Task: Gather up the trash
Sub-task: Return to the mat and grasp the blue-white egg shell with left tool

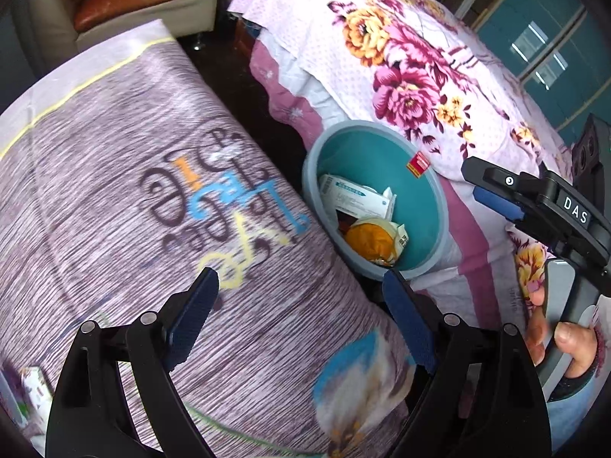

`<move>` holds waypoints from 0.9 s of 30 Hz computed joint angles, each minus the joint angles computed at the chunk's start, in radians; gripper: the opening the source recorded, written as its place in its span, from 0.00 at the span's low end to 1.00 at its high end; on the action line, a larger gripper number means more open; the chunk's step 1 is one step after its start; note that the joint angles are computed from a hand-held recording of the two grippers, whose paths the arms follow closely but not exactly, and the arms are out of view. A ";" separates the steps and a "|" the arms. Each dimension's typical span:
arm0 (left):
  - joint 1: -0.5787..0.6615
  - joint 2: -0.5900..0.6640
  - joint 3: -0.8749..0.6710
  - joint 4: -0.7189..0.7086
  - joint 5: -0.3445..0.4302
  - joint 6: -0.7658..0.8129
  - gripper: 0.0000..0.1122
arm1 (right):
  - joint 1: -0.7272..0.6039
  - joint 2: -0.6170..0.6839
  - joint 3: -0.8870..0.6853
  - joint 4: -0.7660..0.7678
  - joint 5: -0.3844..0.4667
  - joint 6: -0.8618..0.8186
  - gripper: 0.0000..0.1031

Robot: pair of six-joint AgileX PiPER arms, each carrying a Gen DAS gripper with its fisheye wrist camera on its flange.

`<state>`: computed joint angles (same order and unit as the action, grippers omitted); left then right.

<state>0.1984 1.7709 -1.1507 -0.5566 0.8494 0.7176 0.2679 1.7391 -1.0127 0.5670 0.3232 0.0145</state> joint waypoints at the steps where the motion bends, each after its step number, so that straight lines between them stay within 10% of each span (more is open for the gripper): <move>1: 0.013 -0.007 0.005 -0.002 0.003 0.008 0.79 | 0.012 0.000 -0.004 -0.021 -0.001 0.025 0.73; 27: 0.780 0.013 -0.057 0.032 0.165 0.337 0.79 | 0.513 0.186 -0.461 -0.456 0.280 0.485 0.74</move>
